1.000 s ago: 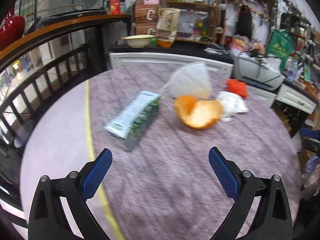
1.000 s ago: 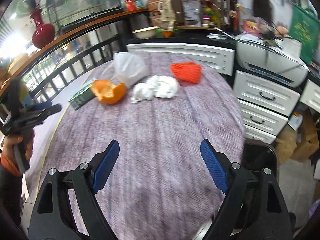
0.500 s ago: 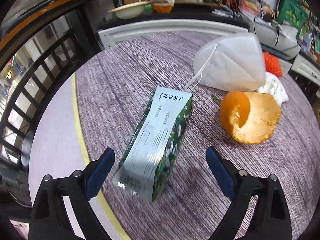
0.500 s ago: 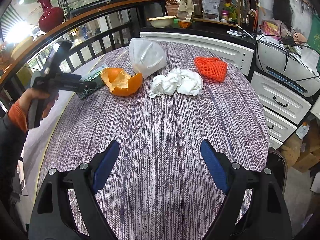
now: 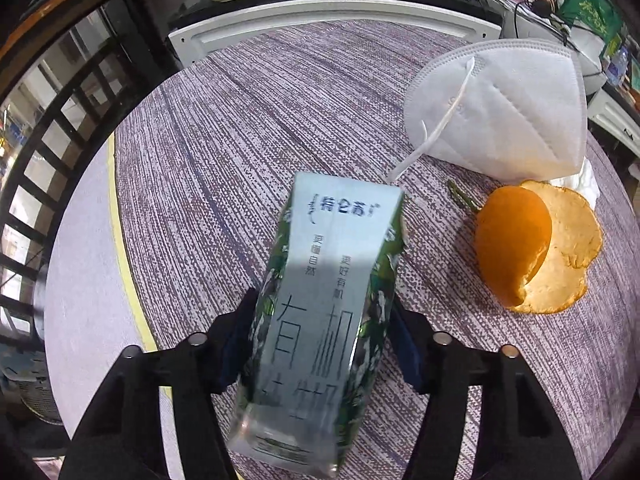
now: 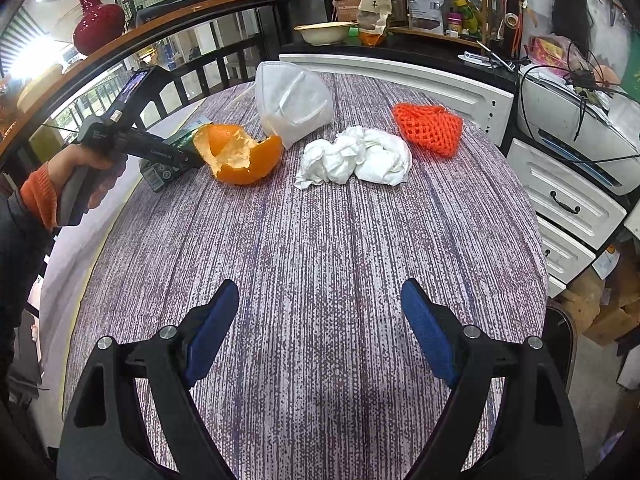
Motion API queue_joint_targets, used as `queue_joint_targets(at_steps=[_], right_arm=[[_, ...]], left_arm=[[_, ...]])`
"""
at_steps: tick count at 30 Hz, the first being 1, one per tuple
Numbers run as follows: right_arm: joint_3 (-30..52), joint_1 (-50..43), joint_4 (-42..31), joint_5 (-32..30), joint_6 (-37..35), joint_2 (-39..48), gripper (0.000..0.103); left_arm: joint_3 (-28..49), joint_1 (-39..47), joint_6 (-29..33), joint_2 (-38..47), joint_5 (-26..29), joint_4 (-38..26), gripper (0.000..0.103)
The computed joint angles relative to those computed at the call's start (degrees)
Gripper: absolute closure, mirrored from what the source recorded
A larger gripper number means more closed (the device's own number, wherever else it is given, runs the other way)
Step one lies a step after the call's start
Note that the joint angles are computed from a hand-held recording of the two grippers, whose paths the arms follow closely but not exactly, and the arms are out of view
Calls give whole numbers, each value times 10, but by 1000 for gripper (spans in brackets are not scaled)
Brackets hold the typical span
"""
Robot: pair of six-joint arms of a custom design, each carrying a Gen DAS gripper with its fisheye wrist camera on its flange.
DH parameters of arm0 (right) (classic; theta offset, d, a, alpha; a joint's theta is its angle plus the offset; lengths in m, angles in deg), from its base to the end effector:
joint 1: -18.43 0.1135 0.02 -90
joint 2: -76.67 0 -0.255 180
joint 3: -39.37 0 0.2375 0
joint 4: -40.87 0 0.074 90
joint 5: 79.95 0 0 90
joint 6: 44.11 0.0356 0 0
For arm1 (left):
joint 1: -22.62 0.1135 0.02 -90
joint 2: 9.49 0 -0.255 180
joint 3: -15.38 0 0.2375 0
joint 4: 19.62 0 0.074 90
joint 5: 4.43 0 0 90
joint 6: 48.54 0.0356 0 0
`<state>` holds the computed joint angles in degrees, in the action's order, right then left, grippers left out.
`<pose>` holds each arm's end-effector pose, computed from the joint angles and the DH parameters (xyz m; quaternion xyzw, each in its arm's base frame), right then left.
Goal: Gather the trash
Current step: 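Grasp the green-and-white milk carton with the left tool, then grasp the orange peel with the right tool while the left tool holds the carton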
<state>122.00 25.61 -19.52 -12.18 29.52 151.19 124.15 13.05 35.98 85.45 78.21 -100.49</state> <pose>0.2488 0.0449 0.3082 -0.2505 0.8963 0.1564 0.3308 0.3116 -0.0479 0.3237 0.0221 0.9778 0.0363 0.2051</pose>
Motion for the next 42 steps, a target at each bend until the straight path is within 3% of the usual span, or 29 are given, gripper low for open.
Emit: queue_joint_targets(at_steps=[5,11,20,28,32,39,42], right_arm=[[3,19,11,0,7,1,21],[23,75,32,14,12,17,21],[92,168,80,73,41,107,21],[223,168,74,73,177,242,44],[282,182,48,94,196,296,60],[252,193,72,112,193,302,92],[237,182,80,92,187,284,96]], left_arm=[[-47,-9,-44,-37,-11,34,53],[-143,-21,-118,-138,-18,103,53],[-221,-107,-203,-289,-85,116,53],[-235,-163,-237,-329,-126,102,53],[-248,-188,-245,-329,-140,101,53],[-270,-197,-260,-339,-127,115,53],[-280,-204,-273,-346,-127,116,53]])
